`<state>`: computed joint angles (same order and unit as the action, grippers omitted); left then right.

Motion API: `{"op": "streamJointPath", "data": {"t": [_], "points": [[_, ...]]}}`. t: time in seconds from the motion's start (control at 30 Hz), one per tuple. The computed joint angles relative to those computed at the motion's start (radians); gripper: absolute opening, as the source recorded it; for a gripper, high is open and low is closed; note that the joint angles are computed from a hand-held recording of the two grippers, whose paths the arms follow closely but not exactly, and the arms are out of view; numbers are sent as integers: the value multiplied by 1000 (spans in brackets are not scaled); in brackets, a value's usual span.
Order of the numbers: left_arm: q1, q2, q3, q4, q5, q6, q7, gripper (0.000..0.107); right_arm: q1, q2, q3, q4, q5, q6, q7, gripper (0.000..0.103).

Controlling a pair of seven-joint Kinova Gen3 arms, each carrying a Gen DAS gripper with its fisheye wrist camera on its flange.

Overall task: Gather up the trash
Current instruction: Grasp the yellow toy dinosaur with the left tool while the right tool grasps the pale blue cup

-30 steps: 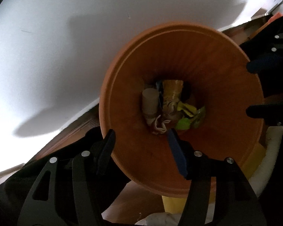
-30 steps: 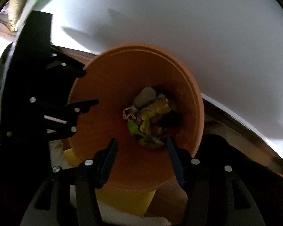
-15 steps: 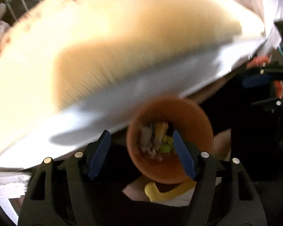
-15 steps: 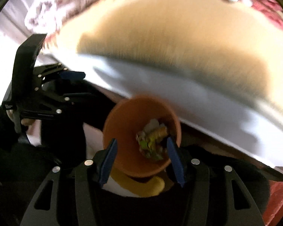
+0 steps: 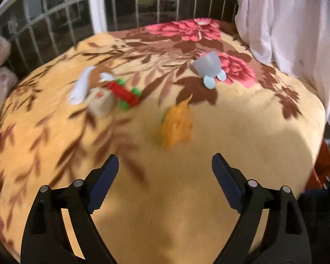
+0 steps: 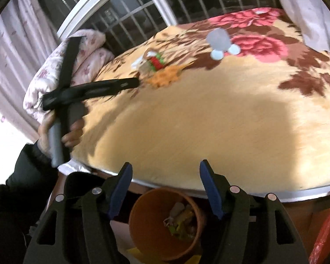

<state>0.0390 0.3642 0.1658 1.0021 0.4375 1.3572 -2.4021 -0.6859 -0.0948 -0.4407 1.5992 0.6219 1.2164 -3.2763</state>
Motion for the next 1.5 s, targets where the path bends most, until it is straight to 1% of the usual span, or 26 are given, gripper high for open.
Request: {"op": "streamJointPath", "data": {"t": [0.03, 0.07, 0.1, 0.17, 0.23, 0.3, 0.33, 0.47, 0.53, 0.6, 0.7, 0.8, 0.83, 0.87, 0.9, 0.93, 0.97, 1.0, 1.03, 1.1, 1.17, 1.23, 1.3, 1.37, 1.43, 1.5], "points": [[28, 26, 8, -29, -34, -2, 23, 84, 4, -17, 7, 15, -7, -2, 5, 63], [70, 46, -3, -52, -71, -11, 44, 84, 9, -31, 4, 22, -10, 5, 4, 63], [94, 55, -8, -61, -100, -22, 59, 84, 29, -43, -16, 30, -11, 14, -2, 63], [158, 87, -23, -86, -165, -47, 109, 85, 113, -65, -81, 50, -31, 8, -8, 63], [176, 122, -17, -123, -193, -32, 144, 84, 173, -83, -126, 66, -49, 6, -15, 63], [181, 148, -7, -148, -194, -8, 162, 82, 204, -99, -137, 82, -68, -5, -10, 63], [180, 151, -2, -146, -193, -6, 159, 65, 214, -106, -136, 92, -77, -13, -8, 63], [165, 130, 5, -99, -182, -46, 141, 65, 239, -113, -143, 99, -91, -28, 7, 63], [161, 112, -2, -75, -183, -68, 153, 65, 237, -109, -129, 91, -91, -26, 31, 63], [134, 84, 1, -47, -165, -84, 146, 65, 248, -108, -118, 80, -93, -28, 68, 63], [68, 3, -3, 43, -135, -132, 78, 65, 274, -104, -72, 51, -111, -35, 166, 63], [20, -55, -15, 121, -126, -194, 25, 65, 259, -69, 30, -9, -103, -22, 256, 63], [17, -77, -34, 159, -136, -235, 7, 65, 257, -49, 75, -42, -104, -19, 285, 63], [12, -89, -35, 188, -149, -273, 1, 65, 269, -25, 103, -88, -120, -3, 315, 63], [20, -97, -54, 210, -157, -301, -7, 65, 292, 0, 129, -135, -147, 3, 346, 66], [15, -90, -54, 216, -172, -314, 1, 65, 313, 27, 173, -181, -160, -4, 363, 67], [17, -75, -64, 207, -175, -310, 16, 65, 332, 55, 199, -227, -190, 4, 383, 68], [2, -54, -61, 188, -162, -290, 33, 65, 353, 90, 243, -274, -206, -3, 400, 70], [-28, -36, -41, 171, -132, -266, 36, 65, 371, 121, 271, -320, -238, 6, 412, 70], [-46, -22, -40, 161, -91, -257, 33, 65, 379, 189, 350, -413, -274, 43, 414, 70], [-46, -23, -35, 173, -85, -276, 32, 65, 398, 272, 439, -505, -347, 85, 449, 71], [-47, -29, -32, 194, -79, -303, 24, 65, 430, 358, 496, -598, -417, 150, 455, 71], [-56, -35, -28, 212, -65, -315, 8, 65, 475, 433, 504, -691, -481, 228, 451, 71], [-67, -34, -25, 213, -48, -309, -5, 65, 512, 490, 477, -767, -497, 308, 436, 71], [-77, -27, -23, 204, -32, -293, -14, 65, 501, 514, 486, -792, -500, 354, 452, 69], [-82, -24, -22, 202, -22, -286, -18, 65, 482, 495, 462, -762, -454, 363, 446, 69]]}}
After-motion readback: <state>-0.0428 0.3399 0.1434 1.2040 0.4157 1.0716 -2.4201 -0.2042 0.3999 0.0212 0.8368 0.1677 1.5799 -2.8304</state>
